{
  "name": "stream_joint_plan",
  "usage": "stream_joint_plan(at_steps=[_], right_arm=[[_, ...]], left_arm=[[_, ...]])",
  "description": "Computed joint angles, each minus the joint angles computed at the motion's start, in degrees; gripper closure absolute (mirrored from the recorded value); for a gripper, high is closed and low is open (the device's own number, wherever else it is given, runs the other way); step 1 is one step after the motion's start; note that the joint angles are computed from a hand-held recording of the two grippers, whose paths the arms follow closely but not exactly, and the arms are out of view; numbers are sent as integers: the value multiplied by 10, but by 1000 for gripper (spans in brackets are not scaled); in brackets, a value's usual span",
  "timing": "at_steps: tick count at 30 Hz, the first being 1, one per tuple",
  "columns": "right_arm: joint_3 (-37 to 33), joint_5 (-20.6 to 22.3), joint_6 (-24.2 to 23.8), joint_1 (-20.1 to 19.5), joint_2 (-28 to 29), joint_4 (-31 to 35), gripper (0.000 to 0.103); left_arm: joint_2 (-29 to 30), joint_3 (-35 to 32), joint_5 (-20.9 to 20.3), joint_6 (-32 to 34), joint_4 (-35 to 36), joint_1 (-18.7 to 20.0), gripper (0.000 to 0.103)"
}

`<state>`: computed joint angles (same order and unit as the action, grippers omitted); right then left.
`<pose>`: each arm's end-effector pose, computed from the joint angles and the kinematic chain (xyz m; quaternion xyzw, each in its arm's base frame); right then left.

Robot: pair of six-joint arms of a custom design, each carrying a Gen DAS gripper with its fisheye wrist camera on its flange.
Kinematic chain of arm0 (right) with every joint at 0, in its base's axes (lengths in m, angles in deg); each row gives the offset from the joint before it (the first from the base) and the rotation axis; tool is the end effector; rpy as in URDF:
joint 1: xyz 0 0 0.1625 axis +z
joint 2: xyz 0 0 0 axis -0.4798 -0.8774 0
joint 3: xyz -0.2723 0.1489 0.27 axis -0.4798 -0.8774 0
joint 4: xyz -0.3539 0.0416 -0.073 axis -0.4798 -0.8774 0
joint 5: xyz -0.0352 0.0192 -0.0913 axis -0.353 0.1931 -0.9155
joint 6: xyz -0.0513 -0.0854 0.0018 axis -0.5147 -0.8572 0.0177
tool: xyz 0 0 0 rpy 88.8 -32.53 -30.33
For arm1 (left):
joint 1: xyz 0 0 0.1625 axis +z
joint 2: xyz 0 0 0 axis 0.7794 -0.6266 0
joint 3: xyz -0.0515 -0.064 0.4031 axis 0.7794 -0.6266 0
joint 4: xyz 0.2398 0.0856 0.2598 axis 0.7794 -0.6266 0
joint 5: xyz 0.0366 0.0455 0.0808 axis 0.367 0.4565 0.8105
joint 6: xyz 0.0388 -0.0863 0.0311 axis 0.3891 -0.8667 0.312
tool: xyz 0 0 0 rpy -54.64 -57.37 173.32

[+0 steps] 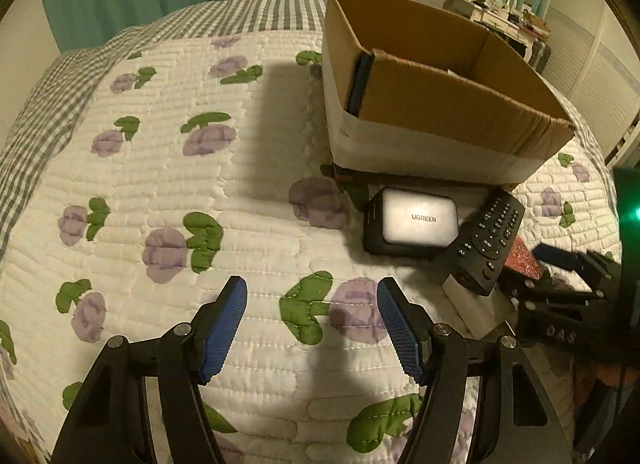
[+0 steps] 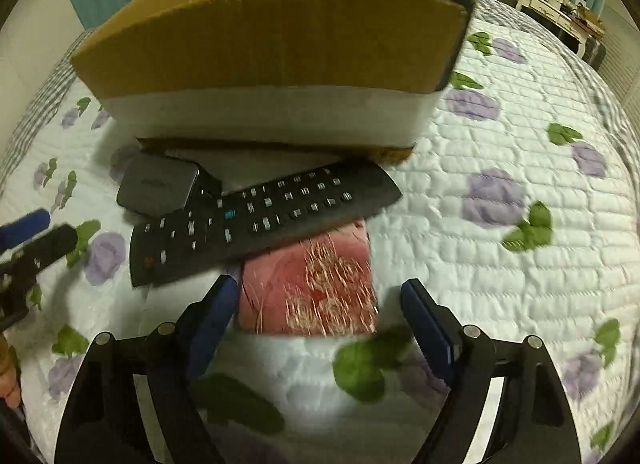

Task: Organize rigid objects
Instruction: 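Grasp the white plug charger with the left gripper while the right grasps the pink rose card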

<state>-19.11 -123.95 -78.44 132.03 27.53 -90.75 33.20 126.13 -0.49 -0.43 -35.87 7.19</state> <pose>0.2723 -0.7941 0.0837 0.2550 -0.9192 0.1134 0.2778 -0.1747 -0.6981 0.2388 -0.0084 0.8773 -0.2663 0.3993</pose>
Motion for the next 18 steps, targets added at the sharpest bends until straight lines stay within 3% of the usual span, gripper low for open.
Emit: stream_joint_plan(at_steps=[2,4,12,18], right_arm=[[-27,3,-2,-1,14,16,23],[-29,8,0,-3,14,22,34],[160,14,-1,-5,-90,-117,34],[209,-1,11,-16,-133,-172,36]], left_arm=[[5,-9,0,0,11,0,33],[9,-14,-1,-3,18,-2,33],[37,-42,-55,17,17,-20,33],[84,-90,-105,15,29,-18,33]])
